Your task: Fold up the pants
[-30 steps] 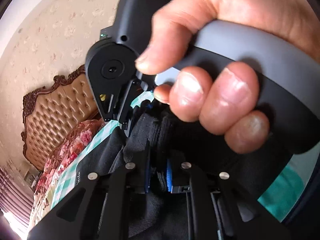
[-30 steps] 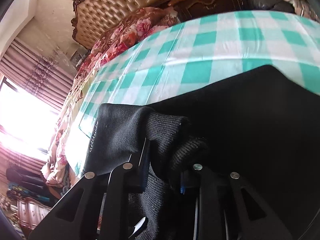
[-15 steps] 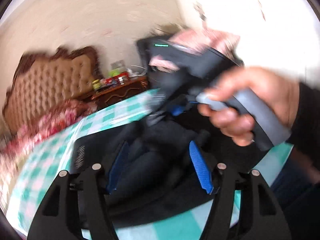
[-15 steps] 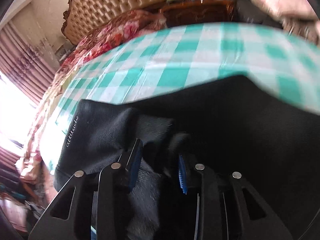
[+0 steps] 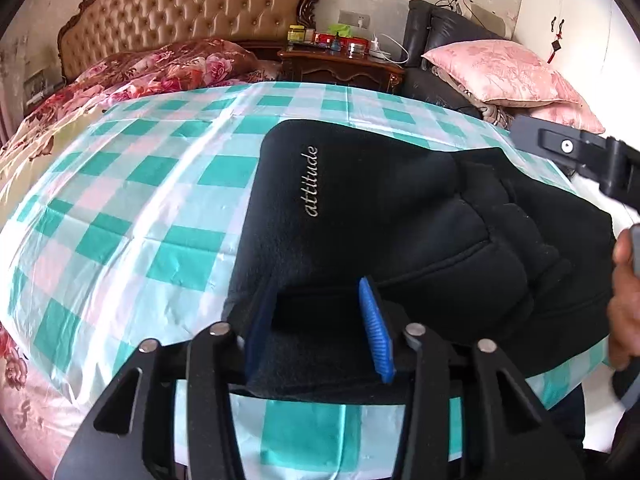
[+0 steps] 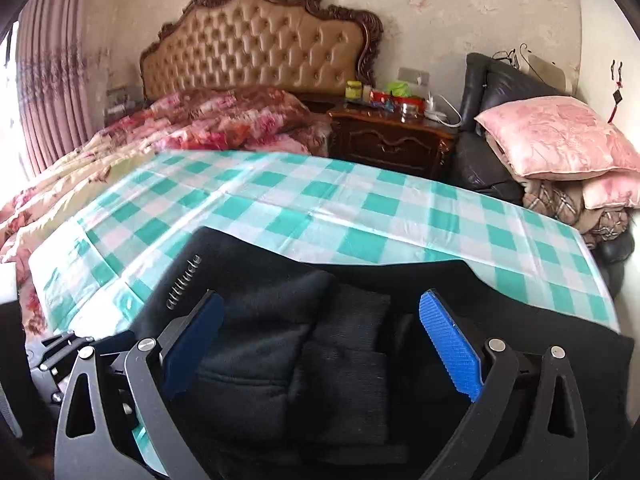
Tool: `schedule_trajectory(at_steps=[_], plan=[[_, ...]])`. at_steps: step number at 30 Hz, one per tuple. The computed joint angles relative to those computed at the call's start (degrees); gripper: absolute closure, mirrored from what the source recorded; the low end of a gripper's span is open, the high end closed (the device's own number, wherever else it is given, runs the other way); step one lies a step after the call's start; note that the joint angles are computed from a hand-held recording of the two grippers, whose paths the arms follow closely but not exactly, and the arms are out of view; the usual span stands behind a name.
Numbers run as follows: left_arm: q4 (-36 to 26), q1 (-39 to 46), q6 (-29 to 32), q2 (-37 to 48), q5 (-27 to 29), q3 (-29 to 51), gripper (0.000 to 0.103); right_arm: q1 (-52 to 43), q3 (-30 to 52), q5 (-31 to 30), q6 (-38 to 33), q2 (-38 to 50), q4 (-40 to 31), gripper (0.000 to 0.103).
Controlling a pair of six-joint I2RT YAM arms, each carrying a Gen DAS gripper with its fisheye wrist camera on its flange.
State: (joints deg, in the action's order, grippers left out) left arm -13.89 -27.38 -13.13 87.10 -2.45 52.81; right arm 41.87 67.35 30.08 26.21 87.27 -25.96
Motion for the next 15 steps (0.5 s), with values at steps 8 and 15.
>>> schedule_trajectory(at_steps=[8,15], plan=[[-2.0,0.3,-5.5,-1.8,-1.1,0.8,0.002,-2.2,-0.2,-7.6,3.3,6.8,-0.7,0.006],[4.8,1.5,0.6,-4.7,-10.5,0.3,0.002,-1.4,-1.0,-5.1,2.6,11.8,-1.5,0.007]])
